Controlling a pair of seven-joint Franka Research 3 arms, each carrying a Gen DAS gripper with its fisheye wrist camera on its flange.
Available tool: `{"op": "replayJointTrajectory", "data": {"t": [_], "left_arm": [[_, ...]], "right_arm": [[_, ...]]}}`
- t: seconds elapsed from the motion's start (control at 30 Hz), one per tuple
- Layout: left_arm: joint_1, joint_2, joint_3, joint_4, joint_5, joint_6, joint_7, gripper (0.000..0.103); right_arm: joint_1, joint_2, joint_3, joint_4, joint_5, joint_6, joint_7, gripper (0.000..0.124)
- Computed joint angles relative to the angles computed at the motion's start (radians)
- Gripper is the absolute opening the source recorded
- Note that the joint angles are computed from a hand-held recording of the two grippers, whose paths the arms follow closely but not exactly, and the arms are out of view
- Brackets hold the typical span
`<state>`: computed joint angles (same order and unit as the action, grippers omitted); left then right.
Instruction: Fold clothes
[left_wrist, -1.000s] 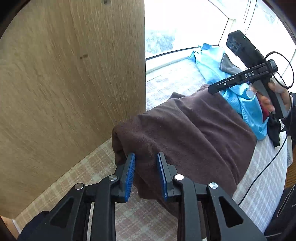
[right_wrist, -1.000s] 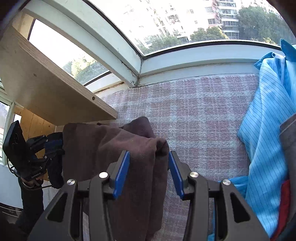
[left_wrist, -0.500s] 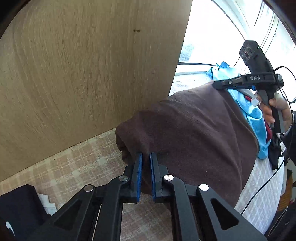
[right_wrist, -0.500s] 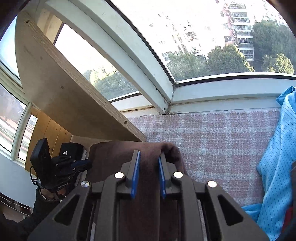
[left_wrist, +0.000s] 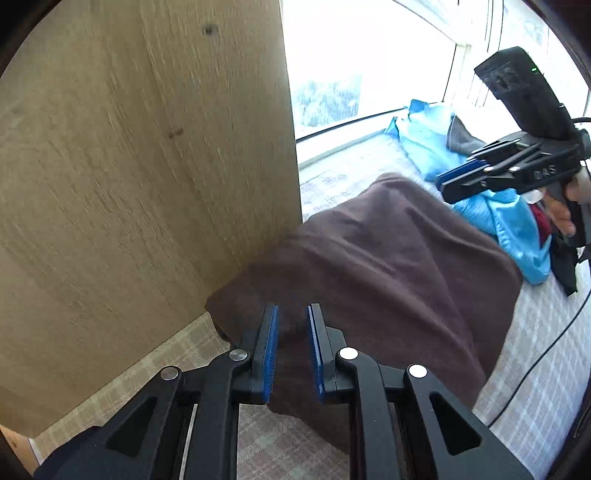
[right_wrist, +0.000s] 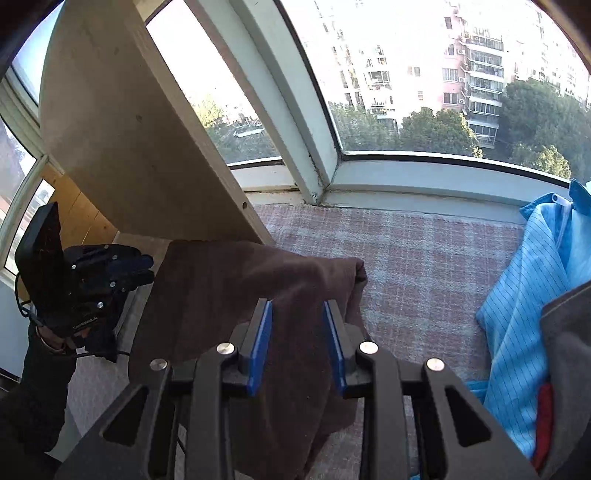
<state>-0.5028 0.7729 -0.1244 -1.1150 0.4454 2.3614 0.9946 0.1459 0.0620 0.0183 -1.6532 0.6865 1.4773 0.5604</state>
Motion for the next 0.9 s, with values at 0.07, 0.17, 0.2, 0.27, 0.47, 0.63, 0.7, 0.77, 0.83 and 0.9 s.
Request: {"op": "replayJointTrajectory", "data": {"t": [0.07,0.17,0.2,0.27,0.47,0.63,0.7,0.77,0.83,0.9], "left_arm": [[0.012,0.016,-0.012,0.012,0.013,-0.037,-0.015,0.017],[0.0,-0.055,0.022,-0.091,0.013,0.001,-0.081,0.016],[-0.024,-0.075,0.047,-0.103,0.034,-0.026,-0.102,0.013],[-0.016,-0.168,0.022,-0.218,0.074,0.021,-0.143,0.014],[0.061,-0.274,-0.121,-0.446,-0.025,0.284,-0.099,0.024],[0.038,-0.256,-0.113,-0.474,-0.075,0.222,-0.099,0.025],[0.02,-0.291,-0.089,-0.486,-0.061,0.195,-0.153,0.022],[0.013,-0.322,-0.077,-0.504,-0.027,0.203,-0.187,0.024],[0.017,-0.335,-0.067,-0.511,-0.009,0.208,-0.22,0.03],[0.034,-0.335,-0.056,-0.515,-0.012,0.222,-0.282,0.042]], "right_arm": [[0.02,-0.054,0.016,-0.082,-0.07,0.05,-0.074,0.027],[0.038,-0.029,0.017,-0.118,-0.143,0.145,-0.026,0.019],[0.031,-0.006,0.007,-0.091,-0.121,0.119,0.013,0.019],[0.023,-0.045,-0.002,-0.099,-0.136,0.177,0.01,0.023],[-0.046,-0.116,-0.056,-0.107,-0.082,-0.084,-0.115,0.024],[-0.035,-0.183,-0.036,-0.288,-0.242,0.009,-0.158,0.03],[-0.038,-0.174,-0.042,-0.268,-0.241,0.012,-0.133,0.039],[-0.038,-0.2,-0.045,-0.268,-0.251,0.048,-0.15,0.039],[-0.038,-0.214,-0.055,-0.255,-0.224,0.045,-0.186,0.041],[-0.035,-0.203,-0.055,-0.231,-0.193,0.061,-0.187,0.041]]}}
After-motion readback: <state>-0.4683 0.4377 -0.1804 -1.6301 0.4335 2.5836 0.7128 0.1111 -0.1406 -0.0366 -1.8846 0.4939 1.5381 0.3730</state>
